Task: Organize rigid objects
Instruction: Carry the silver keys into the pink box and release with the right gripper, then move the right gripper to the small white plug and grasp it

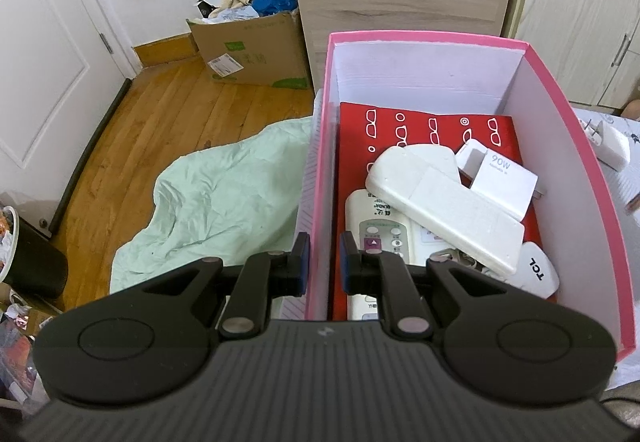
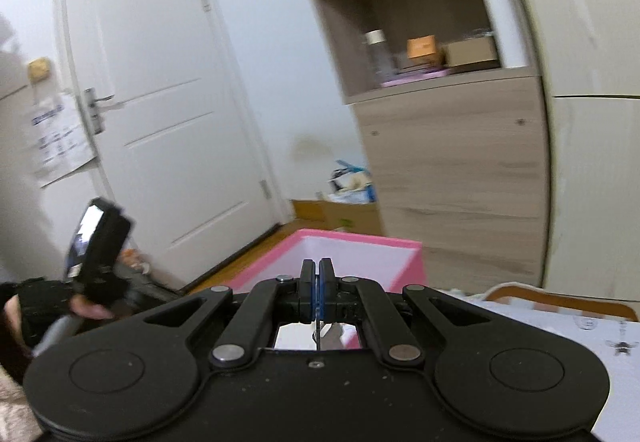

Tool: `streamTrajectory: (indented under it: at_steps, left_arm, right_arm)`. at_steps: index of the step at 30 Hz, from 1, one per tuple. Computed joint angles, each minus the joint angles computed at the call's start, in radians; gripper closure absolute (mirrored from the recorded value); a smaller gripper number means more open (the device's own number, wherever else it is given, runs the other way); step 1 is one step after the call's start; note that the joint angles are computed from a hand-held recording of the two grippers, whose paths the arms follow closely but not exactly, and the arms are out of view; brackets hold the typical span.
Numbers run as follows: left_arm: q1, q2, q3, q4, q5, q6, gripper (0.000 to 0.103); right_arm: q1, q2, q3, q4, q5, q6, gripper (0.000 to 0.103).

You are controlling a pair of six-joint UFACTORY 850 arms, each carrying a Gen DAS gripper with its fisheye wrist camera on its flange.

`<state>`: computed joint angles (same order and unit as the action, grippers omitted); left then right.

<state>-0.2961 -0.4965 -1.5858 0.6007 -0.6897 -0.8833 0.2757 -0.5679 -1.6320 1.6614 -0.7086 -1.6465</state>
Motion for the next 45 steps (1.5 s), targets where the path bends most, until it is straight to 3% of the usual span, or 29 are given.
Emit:
streamTrajectory:
  at_steps: [5, 9, 14, 19, 23, 26, 28, 34, 40, 45]
  left_arm:
    - [-0.002, -0.005, -0.007, 0.019, -0.004, -0.012, 0.091]
    - [-0.010, -0.020, -0.027, 0.037, -0.023, -0.026, 0.091]
    - [-0.018, -0.034, -0.045, 0.058, -0.046, -0.043, 0.091]
    - [-0.008, -0.022, -0.037, 0.027, -0.028, -0.030, 0.091]
    - [-0.010, -0.014, -0.022, 0.043, -0.017, -0.030, 0.091]
    - [-0.011, -0.013, -0.020, 0.047, -0.016, -0.034, 0.091]
    - [-0.010, -0.013, -0.019, 0.046, -0.015, -0.035, 0.091]
    - [-0.011, -0.007, -0.012, 0.050, -0.009, -0.041, 0.091]
    - [-0.011, -0.006, -0.011, 0.047, -0.009, -0.041, 0.091]
    - [-0.010, -0.008, -0.012, 0.045, -0.007, -0.039, 0.091]
  right_arm:
    - [0.014, -0.033, -0.048, -0.113, -0.105, 0.179, 0.100]
    - [0.047, -0.092, -0.133, -0.227, -0.128, 0.304, 0.100]
    - [0.120, -0.220, -0.333, -0.486, -0.055, 0.461, 0.101]
    - [0.176, -0.294, -0.452, -0.767, 0.124, 0.640, 0.101]
    - [0.183, -0.376, -0.591, -0.987, 0.088, 0.903, 0.101]
    - [0.190, -0.364, -0.569, -1.082, 0.152, 0.971, 0.093]
    - [0.187, -0.344, -0.539, -1.083, 0.202, 0.983, 0.090]
    - [0.135, -0.286, -0.484, -0.915, 0.184, 0.909, 0.083]
    - [0.067, -0.202, -0.401, -0.855, 0.162, 0.939, 0.079]
    - [0.001, -0.147, -0.312, -0.588, 0.122, 0.696, 0.068]
